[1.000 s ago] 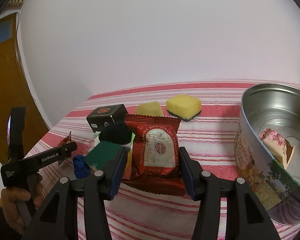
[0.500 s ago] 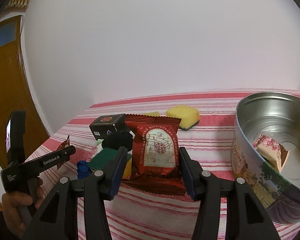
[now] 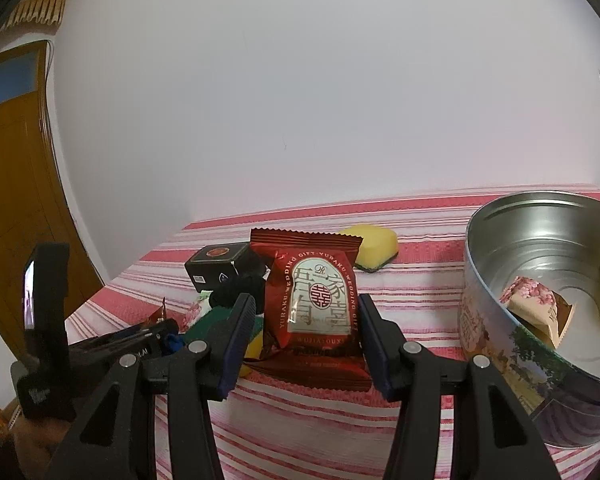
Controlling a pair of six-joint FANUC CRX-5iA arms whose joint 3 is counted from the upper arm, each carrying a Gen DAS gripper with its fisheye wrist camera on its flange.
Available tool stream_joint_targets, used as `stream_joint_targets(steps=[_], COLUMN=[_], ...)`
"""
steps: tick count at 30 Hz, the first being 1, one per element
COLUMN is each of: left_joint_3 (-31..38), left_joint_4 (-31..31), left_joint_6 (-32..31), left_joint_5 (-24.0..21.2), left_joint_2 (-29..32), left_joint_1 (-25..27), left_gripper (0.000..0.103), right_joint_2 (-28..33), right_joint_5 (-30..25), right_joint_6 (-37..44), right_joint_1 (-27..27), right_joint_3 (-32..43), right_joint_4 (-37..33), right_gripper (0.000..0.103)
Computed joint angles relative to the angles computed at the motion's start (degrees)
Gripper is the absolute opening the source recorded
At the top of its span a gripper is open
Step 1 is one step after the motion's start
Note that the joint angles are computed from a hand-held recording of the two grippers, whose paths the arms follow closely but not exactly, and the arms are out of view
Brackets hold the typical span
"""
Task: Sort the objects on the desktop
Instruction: 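Lift the brown wrapper with the left tool while the right tool lifts the red packet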
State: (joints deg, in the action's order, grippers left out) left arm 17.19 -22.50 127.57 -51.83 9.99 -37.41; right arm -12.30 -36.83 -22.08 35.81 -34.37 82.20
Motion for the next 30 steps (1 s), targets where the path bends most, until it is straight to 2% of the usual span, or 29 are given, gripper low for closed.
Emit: stream_joint_targets(steps=[6,9,12,16,23,30], left_joint_3=[0.96,-2.84,-8.4,-11.31,-13.69,-13.1], left_joint_4=[0.1,6.05,15.25,19.02,21.42,20.76], left_joint_6=[-0.08,-2.7,-8.56,-10.74,-13.53,-14.83], left_joint_5=[-0.71,3.62,8.65,10.89,14.32,16.41], left_joint_2=[0.25,-1.4,-3.94,-5.79,-7.05,-7.82], left_joint_1=[-0.15,2.56,6.58,8.96,9.43,7.68], left_gripper=[0.036,0.037,0.038,0.034,0.034,0.034], right_joint_2=[-0.71,-0.88,-1.19,-1.23,-1.4,-1.54], right_joint_5=[-0.39,-0.23,-0.25,0.07,0.95,1.69], right_joint_6=[-0.74,-0.43,0.12,1.2,-0.5,-2.8], right_joint_1=[0.11,0.1,0.32,0.46,-0.21,-1.08], right_joint_3=[-0.66,-0.74,-0.92,-0.71,-1.33,-2.07], right_joint_4=[0.66,0.17,-0.16,-1.05,0.77,3.56], right_gripper=[0.054,0.054,0.054,0.054,0.054,0.054])
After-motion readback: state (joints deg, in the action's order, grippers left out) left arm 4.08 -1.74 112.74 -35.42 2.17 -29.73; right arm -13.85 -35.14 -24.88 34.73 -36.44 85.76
